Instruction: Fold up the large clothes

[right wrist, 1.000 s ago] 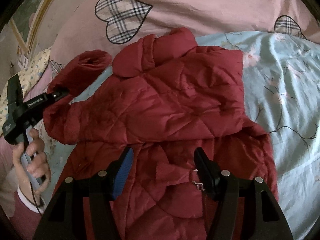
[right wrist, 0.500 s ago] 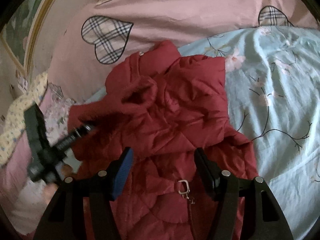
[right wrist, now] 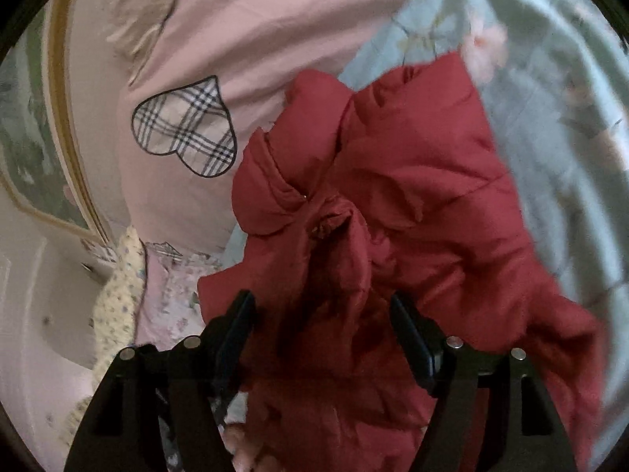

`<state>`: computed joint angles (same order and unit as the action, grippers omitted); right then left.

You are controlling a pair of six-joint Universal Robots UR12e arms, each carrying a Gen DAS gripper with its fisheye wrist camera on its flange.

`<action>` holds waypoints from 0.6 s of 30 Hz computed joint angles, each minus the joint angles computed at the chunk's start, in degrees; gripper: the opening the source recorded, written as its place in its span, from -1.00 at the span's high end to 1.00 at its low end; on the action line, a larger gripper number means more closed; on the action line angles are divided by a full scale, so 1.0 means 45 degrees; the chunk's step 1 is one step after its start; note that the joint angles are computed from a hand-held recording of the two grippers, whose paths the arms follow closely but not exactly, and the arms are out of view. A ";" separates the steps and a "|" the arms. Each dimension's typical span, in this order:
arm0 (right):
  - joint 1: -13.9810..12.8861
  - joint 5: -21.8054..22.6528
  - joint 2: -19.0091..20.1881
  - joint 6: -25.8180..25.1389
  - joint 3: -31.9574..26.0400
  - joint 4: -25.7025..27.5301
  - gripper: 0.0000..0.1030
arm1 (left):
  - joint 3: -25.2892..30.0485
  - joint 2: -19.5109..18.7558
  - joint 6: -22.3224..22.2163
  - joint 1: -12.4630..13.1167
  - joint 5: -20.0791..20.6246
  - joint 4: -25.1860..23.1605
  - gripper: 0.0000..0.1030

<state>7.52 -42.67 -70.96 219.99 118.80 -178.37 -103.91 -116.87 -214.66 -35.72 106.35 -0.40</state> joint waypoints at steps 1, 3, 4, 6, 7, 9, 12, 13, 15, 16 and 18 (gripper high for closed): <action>0.0023 0.0081 0.0138 0.0102 -0.0088 0.0035 -0.42 | 0.0010 -0.0002 0.0047 -0.0008 0.0022 -0.0028 0.86; 0.0086 0.0466 0.0516 0.0385 -0.0319 -0.0059 -0.13 | 0.0037 0.0000 0.0128 -0.0012 0.0050 -0.0158 0.85; 0.0093 0.0672 0.0627 0.0393 -0.0377 -0.0090 0.36 | 0.0057 0.0003 0.0124 -0.0006 0.0020 -0.0277 0.81; 0.0193 0.0711 0.0716 0.0266 -0.0533 0.0137 0.68 | 0.0078 0.0035 0.0082 0.0048 -0.0203 -0.0554 0.69; 0.0268 0.0481 0.0665 0.0061 -0.0581 0.0240 0.77 | 0.0091 0.0056 0.0072 0.0073 -0.0285 -0.0744 0.64; 0.0356 0.0047 0.0501 -0.0352 -0.0587 0.0304 0.82 | 0.0057 0.0127 0.0032 0.0162 -0.0664 -0.1041 0.42; 0.0347 -0.0346 0.0342 -0.0392 -0.0552 0.0146 0.84 | -0.0148 0.0293 0.0039 0.0236 -0.1163 -0.1107 -0.15; 0.0332 -0.0510 0.0290 -0.0394 -0.0539 0.0091 0.84 | -0.0238 0.0364 0.0091 0.0219 -0.1208 -0.1061 -0.33; 0.0321 -0.0992 0.0103 -0.0652 -0.0475 0.0192 0.85 | -0.0441 0.0509 0.0230 0.0173 -0.1266 -0.0862 -0.56; 0.0324 -0.1253 -0.0006 -0.0838 -0.0421 0.0221 0.85 | -0.0524 0.0585 0.0275 0.0138 -0.1173 -0.0836 -0.62; 0.0357 -0.1997 -0.0327 -0.1320 -0.0257 0.0223 0.85 | -0.0709 0.0751 0.0367 0.0098 -0.1025 -0.0740 -0.62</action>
<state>9.12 -51.66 -72.43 214.04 117.64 -177.37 -107.10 -113.49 -213.01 -35.28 101.74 -3.73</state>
